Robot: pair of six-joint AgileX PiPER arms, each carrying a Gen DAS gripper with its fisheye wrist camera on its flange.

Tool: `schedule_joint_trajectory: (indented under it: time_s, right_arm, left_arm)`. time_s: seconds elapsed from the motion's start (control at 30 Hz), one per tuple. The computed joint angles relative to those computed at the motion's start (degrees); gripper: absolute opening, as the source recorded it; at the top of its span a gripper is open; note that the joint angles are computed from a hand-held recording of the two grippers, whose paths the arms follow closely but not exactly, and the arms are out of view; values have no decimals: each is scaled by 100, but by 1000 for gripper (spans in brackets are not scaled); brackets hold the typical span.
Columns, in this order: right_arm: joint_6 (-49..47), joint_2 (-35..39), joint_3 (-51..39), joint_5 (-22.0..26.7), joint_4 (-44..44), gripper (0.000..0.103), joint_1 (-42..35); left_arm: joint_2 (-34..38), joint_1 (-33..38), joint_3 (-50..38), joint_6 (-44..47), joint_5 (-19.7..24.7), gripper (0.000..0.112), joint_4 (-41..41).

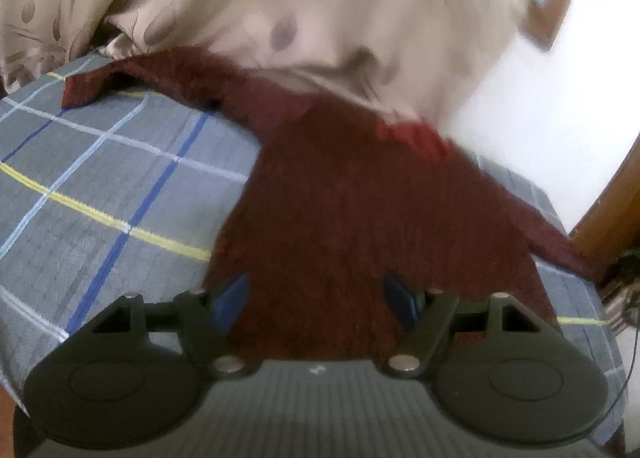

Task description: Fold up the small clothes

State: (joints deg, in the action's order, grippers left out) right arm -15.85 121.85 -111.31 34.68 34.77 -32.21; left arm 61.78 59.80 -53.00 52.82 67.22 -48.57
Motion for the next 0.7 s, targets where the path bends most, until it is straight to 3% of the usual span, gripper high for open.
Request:
schedule_joint_trajectory:
  time_s: [0.1,0.17,0.23,0.3,0.37,0.5,0.7]
  right_arm:
    - [-1215,-408,1258,-982,1503,17,13]
    - [-2360,-1012,2148,-1303,2649,18,26]
    - [-3506,-1492,2765,-951,3795,19,-48]
    - [-4652,-2008,3540,-138,4786,26,-107]
    - [-5725,-2425,4264,295,5423,33,-17]
    - [-6805,-3295,5410,681,5634,40,563]
    - [-6810,-4340,6150,323,5511,41,1639]
  left_arm:
    - [265,107,-301,36,-3,74,-252]
    - [535,202,-586,57,0,74,-413]
    - [941,342,-929,28,-48,74,-668]
    - [1512,368,-1429,-174,-211,74,-728]
    - [2144,371,-2000,-638,-444,74,-694]
    - [3629,208,-3616,-1695,-534,74,-515]
    - [5902,-148,-6622,-3735,-334,74,-62]
